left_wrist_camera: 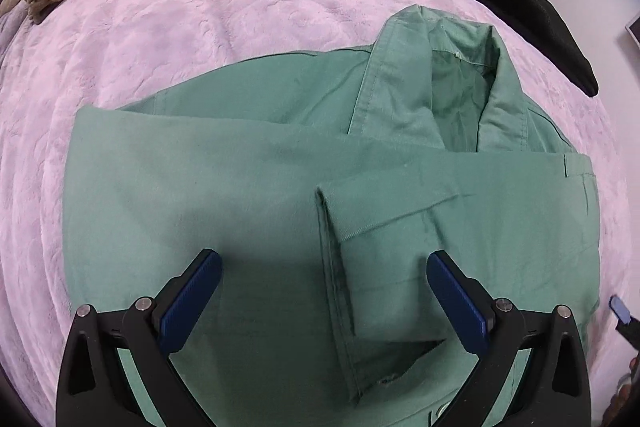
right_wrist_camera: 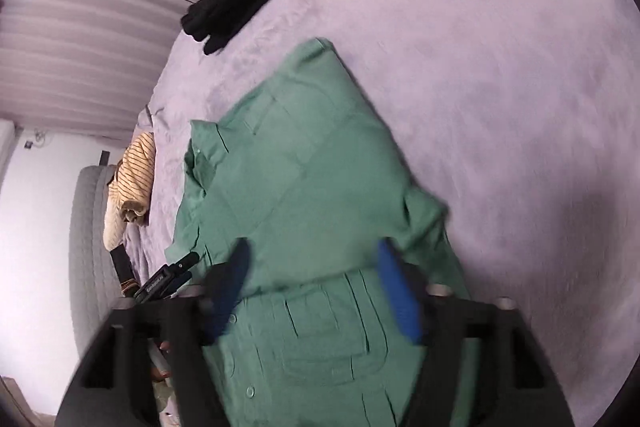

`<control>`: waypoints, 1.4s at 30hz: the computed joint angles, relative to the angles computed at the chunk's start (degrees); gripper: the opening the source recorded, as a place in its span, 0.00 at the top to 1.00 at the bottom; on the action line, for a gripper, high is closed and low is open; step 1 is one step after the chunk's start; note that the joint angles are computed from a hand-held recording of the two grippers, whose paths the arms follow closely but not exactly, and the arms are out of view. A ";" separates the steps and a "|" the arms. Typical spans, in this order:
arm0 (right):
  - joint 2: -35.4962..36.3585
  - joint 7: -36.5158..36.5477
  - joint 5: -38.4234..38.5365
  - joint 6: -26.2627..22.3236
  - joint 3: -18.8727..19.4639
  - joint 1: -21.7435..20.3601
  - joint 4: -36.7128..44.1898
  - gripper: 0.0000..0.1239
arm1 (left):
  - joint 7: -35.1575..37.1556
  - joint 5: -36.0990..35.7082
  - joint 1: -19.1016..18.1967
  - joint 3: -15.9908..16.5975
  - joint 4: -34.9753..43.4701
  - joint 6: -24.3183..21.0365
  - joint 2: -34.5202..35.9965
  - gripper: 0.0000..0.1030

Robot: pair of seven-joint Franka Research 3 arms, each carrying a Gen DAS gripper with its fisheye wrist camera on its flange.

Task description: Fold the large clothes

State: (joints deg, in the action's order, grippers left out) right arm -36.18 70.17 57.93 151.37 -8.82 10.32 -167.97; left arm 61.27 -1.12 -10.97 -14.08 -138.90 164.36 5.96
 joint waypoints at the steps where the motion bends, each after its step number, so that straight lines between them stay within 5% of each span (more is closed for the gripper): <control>1: 4.14 -3.23 1.55 2.58 -0.45 1.86 3.23 0.30 | 0.01 0.01 0.04 0.06 1.07 0.19 1.02 0.05; 4: 17.53 -7.92 2.11 4.50 -0.29 2.87 13.20 0.31 | 0.40 -0.16 0.01 -0.57 2.29 0.40 2.26 0.44; 5: 21.94 -8.20 1.21 4.89 0.55 2.27 16.46 0.31 | 2.96 -2.29 0.81 -1.70 2.81 0.74 2.87 0.71; 8: 31.01 -3.91 -6.58 3.83 2.69 -1.90 22.85 0.35 | 0.79 0.34 -0.29 -0.77 3.91 -0.52 2.94 0.82; 10: 34.90 -3.19 -7.18 -0.40 3.40 -3.83 26.19 0.97 | 1.32 -0.09 0.13 -0.97 3.73 0.25 1.93 0.84; 13: 31.31 -9.79 -3.51 3.97 5.31 -4.56 23.86 0.97 | 1.27 1.98 -0.08 -0.10 4.58 1.74 2.17 0.86; 18: 35.19 -2.48 -11.40 6.43 5.79 -5.93 24.81 0.97 | -5.27 11.82 -2.45 3.10 8.42 0.36 7.49 0.86; 21: 36.23 -7.15 -5.62 8.02 6.33 -6.27 24.35 0.98 | -9.70 17.50 -4.09 4.40 9.96 -1.46 7.86 0.85; 26: 29.33 -1.63 -10.47 5.10 5.72 -6.91 20.57 0.94 | -5.15 11.98 -0.48 0.69 5.94 -1.72 1.90 0.85; 29: 21.80 -1.33 -12.06 3.78 5.28 -6.34 15.92 0.94 | -6.63 14.58 -1.43 1.18 3.08 -1.99 -2.24 0.85; 33: 14.06 1.40 -16.61 0.02 5.00 -5.93 10.70 0.94 | -0.98 6.21 -2.14 0.19 -1.32 -0.45 -5.99 0.85; 39: 12.36 8.36 -24.61 -0.01 7.57 -6.18 5.39 0.94 | -9.40 14.63 -4.35 0.83 -2.14 -1.02 -1.16 0.85; 42: 11.30 8.03 -22.71 -0.62 4.69 -4.78 2.47 0.98 | -13.31 19.62 -4.59 1.49 -3.15 1.04 -1.32 0.85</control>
